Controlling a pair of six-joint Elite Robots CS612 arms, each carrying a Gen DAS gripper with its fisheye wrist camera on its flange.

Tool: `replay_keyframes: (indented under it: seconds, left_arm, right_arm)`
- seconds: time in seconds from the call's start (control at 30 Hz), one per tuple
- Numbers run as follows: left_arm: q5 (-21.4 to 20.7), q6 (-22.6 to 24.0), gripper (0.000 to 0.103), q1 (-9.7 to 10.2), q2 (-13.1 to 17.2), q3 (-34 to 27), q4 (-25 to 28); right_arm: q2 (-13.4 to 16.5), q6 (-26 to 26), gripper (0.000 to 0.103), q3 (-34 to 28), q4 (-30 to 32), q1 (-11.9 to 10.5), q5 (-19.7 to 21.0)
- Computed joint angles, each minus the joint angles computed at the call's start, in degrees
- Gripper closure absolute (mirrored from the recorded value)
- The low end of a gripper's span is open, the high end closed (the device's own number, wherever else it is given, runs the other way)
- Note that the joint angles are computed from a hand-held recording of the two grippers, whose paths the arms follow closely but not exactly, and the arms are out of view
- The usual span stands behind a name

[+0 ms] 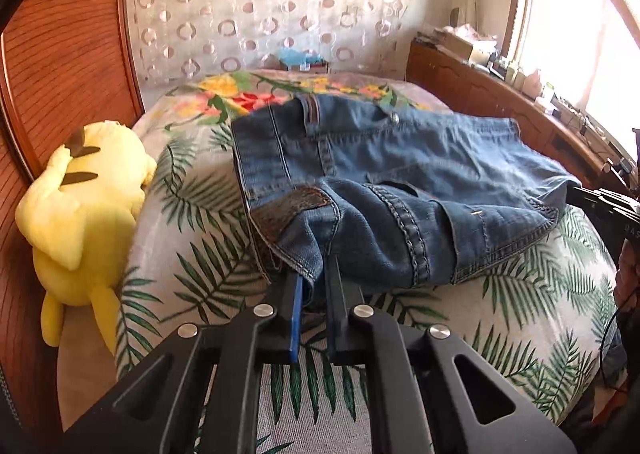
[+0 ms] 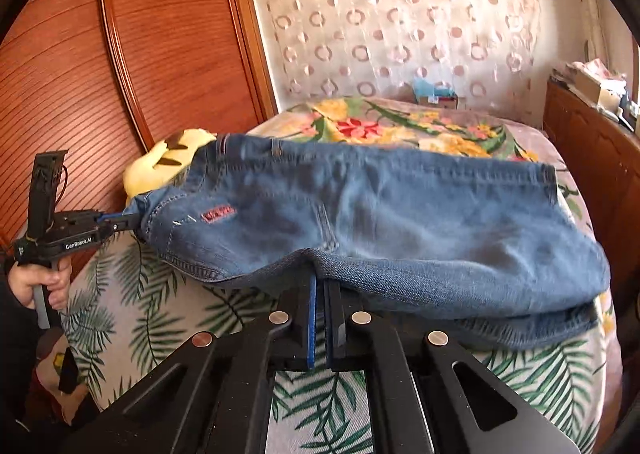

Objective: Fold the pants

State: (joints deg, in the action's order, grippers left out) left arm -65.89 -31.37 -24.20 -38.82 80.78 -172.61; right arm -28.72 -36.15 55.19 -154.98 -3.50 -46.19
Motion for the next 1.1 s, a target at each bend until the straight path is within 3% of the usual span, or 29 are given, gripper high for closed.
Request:
replay_keyframes:
  seconds: [0.1,0.4,0.6,0.8,1.1]
  left_arm:
    - [3.41,1.12,0.098,-0.52,-0.92,0.54,0.01]
    - [4.4,3.2,0.099,-1.44,-2.92,2.91,-4.13]
    - [7.5,3.12,0.099,-1.83,-5.09,5.74,-8.14]
    - [7.21,0.26,0.099,-1.93,-6.19,8.93,-8.41]
    - [2.86,-3.21,0.098,-2.59,-5.3,10.09,-2.36]
  right_arm:
    - [-0.67,-0.48,0.101,1.02,-1.64,-0.07,-0.07]
    - [-3.55,-2.01,0.102,5.66,-6.37,-0.55,0.07]
    - [-5.11,-3.26,0.102,8.17,-6.69,-0.91,1.23]
    - [-6.32,-6.34,0.102,11.22,-3.15,-1.3,2.08]
    - [-4.31,-7.51,0.101,9.99,5.27,-1.18,-2.03]
